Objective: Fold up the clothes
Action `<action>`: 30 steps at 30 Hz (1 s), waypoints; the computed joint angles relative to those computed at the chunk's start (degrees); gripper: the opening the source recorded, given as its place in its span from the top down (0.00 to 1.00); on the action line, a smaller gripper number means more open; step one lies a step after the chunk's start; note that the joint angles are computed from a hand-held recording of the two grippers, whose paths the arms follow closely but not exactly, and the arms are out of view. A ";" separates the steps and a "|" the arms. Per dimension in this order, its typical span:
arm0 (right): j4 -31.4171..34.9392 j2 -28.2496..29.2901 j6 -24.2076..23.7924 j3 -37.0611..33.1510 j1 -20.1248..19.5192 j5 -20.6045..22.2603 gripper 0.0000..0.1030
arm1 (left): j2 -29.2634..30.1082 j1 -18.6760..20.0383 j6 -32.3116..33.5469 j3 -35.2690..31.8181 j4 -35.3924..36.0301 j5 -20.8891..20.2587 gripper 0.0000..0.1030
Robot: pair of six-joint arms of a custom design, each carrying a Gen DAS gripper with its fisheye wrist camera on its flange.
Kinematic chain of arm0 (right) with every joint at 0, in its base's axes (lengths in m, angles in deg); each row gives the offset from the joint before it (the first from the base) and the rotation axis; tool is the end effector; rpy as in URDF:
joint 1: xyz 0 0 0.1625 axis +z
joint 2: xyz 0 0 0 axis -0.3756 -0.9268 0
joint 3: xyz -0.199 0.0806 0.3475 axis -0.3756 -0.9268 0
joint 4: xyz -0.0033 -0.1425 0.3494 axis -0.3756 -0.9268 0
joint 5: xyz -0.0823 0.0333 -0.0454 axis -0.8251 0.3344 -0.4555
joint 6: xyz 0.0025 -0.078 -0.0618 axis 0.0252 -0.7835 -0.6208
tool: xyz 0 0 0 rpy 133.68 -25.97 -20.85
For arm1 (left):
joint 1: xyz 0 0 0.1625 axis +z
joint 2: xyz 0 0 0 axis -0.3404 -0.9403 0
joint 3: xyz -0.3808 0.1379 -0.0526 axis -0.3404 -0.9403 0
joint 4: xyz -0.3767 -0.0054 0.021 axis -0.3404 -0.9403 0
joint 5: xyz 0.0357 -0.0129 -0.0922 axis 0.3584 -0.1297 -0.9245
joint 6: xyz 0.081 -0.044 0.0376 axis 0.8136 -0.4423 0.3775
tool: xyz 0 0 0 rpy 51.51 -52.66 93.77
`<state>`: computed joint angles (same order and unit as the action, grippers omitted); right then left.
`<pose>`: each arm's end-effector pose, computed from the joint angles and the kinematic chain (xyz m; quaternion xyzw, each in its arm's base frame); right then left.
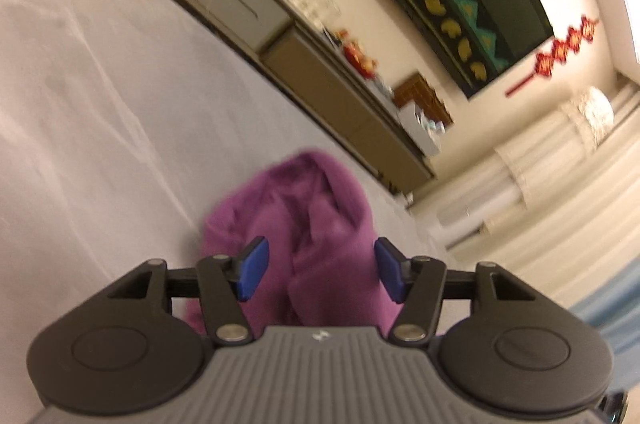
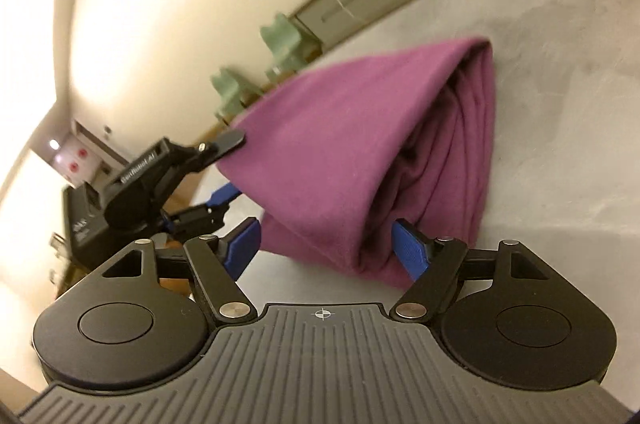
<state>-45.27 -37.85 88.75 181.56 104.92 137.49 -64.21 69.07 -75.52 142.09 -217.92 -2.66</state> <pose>0.0985 -0.2408 0.1780 -0.0466 -0.8876 0.4535 0.0650 -0.1880 -0.4354 0.1226 -0.1674 -0.9555 0.2288 0.0811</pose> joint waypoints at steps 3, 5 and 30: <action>1.89 2.70 1.45 -2.55 0.51 2.02 0.71 | -0.60 -0.22 -1.46 0.58 0.55 0.17 0.44; 3.39 1.07 1.48 -2.78 -1.12 -0.75 0.82 | -1.72 0.30 -2.57 0.83 -0.04 -1.08 0.42; 11.43 -8.10 1.39 -5.05 -6.28 -8.15 0.89 | 6.65 4.78 -18.96 0.24 -8.24 -14.31 0.23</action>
